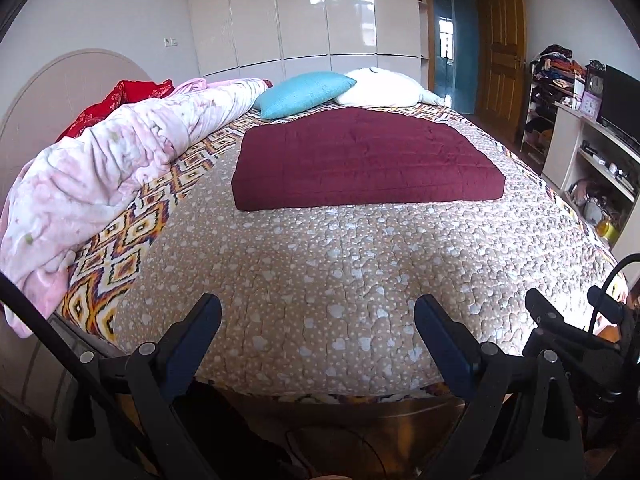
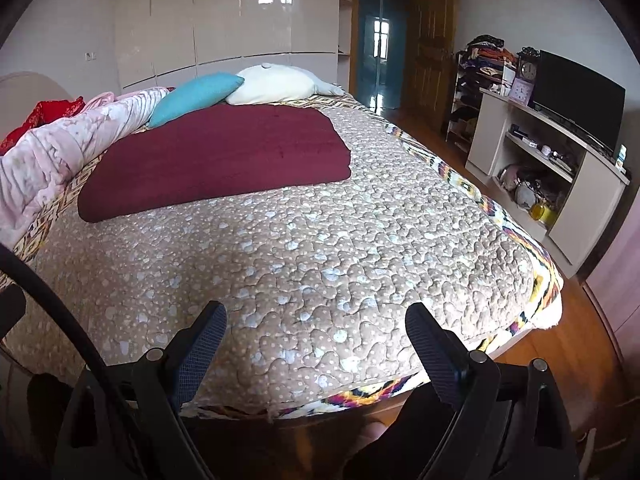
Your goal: Fold large clothes
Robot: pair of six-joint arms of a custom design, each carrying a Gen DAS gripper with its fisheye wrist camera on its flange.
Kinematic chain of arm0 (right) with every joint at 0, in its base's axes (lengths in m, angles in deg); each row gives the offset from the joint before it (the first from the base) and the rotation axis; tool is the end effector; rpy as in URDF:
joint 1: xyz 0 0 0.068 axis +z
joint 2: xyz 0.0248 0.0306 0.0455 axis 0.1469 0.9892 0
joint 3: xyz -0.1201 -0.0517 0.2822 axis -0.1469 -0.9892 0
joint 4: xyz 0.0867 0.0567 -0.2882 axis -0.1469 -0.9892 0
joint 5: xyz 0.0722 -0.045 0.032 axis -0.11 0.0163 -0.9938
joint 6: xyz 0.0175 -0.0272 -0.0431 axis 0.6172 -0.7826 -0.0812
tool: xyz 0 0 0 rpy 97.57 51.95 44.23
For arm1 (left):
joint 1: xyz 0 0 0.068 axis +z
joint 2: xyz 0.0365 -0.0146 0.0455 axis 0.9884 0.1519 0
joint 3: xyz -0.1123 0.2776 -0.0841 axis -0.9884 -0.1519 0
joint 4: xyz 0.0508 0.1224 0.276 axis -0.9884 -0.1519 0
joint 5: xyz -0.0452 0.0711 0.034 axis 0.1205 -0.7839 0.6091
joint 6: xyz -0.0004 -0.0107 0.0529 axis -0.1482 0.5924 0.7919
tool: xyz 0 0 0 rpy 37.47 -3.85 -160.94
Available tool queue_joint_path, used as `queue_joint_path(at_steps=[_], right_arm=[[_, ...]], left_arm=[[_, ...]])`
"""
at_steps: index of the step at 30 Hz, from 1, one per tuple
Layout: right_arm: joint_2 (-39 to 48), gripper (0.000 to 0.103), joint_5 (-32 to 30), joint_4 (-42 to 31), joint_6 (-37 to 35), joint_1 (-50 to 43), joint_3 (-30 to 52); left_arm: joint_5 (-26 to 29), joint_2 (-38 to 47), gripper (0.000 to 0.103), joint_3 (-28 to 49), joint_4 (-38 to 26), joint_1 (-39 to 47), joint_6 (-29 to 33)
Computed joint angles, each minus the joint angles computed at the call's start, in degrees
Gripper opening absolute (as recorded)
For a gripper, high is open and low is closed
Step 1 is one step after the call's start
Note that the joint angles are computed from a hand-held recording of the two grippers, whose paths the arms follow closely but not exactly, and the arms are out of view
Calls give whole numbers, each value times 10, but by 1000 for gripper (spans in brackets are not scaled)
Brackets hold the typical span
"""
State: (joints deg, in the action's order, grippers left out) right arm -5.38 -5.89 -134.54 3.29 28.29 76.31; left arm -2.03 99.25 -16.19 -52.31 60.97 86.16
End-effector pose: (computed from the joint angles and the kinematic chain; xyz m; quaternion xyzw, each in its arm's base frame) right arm 0.2251 0.0584 0.3311 0.2852 0.8722 -0.1235 0.3777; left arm 0.3423 -0.1274 0.3276 0.2159 0.8811 -0.0593 0.4166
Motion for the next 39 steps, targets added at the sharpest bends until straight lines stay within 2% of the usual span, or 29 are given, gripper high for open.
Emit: queue_joint_path(at_steps=[39], right_arm=[[41, 94, -9, 2, -24, 27, 7]], left_arm=[[12, 26, 97, 15, -33, 6, -3]])
